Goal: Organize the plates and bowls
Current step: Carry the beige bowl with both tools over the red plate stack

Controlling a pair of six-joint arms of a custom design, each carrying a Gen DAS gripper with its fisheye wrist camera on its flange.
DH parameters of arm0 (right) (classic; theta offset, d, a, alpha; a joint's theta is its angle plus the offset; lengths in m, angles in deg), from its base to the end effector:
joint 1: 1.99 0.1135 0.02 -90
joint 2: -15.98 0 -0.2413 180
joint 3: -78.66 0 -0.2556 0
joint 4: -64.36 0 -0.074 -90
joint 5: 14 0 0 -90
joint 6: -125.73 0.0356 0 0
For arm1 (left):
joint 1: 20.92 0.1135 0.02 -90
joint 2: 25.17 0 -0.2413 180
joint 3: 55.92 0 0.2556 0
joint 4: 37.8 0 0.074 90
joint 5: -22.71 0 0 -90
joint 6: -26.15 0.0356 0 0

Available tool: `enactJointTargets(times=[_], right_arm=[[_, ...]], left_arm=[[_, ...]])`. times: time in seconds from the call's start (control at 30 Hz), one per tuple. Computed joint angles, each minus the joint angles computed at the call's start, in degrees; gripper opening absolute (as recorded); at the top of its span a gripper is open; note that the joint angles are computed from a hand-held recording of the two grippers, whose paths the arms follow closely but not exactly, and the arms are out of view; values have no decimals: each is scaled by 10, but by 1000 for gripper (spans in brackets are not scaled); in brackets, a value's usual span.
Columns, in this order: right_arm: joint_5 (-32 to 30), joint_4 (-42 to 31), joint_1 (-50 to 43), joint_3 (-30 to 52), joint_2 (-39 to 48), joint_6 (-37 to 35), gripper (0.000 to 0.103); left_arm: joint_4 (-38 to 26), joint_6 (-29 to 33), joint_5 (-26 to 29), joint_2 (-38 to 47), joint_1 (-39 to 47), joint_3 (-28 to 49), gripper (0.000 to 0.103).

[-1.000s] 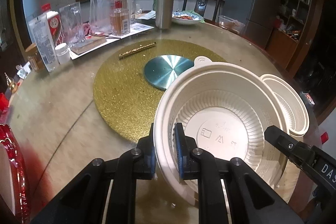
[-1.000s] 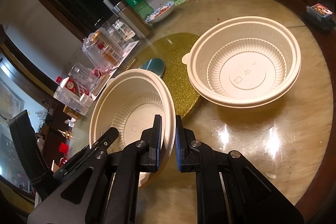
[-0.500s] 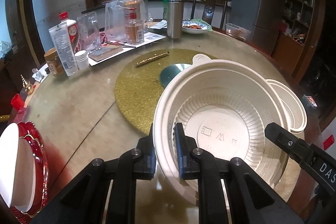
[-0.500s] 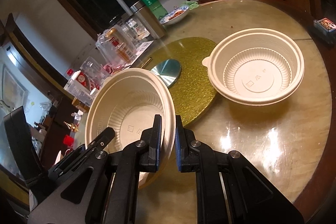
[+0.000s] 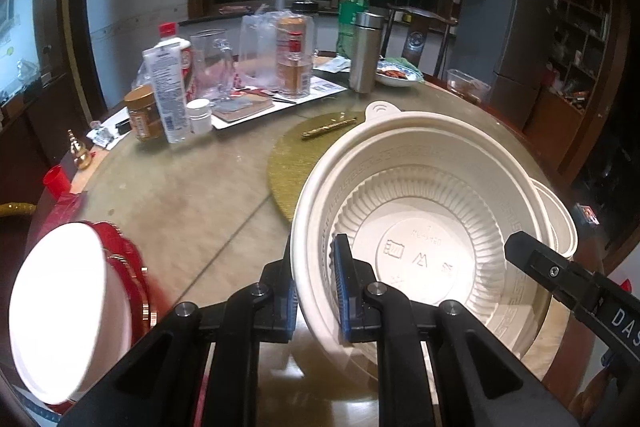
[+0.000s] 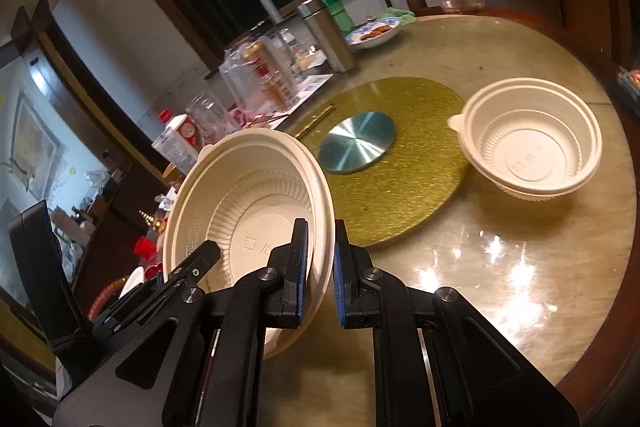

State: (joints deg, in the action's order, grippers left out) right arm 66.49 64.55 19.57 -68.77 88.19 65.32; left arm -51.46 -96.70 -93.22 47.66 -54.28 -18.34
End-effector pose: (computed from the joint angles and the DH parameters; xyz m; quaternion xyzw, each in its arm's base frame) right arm 0.2093 0.0890 0.1109 0.0278 0.9014 0.2513 0.3514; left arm 0.1983 -0.1119 0.1166 -0.0747 0.9129 -0.0108 0.4012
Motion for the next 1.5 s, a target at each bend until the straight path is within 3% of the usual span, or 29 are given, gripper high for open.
enactJointTargets(times=[0.4, 0.77, 1.0, 1.17, 1.5], right_arm=[[-2, -39, 127, 101, 54, 16, 11], [-22, -44, 231, 224, 174, 25, 11], [-35, -68, 279, 282, 228, 23, 11], [-33, -98, 307, 334, 275, 17, 11], [-35, -115, 320, 371, 326, 12, 11]], left_arm=[[-195, 32, -14, -267, 101, -61, 15], [-377, 110, 55, -518, 298, -99, 16], [-441, 203, 178, -589, 477, -114, 17], [-438, 256, 239, -579, 572, -125, 17], [-430, 299, 260, -579, 623, -149, 17]])
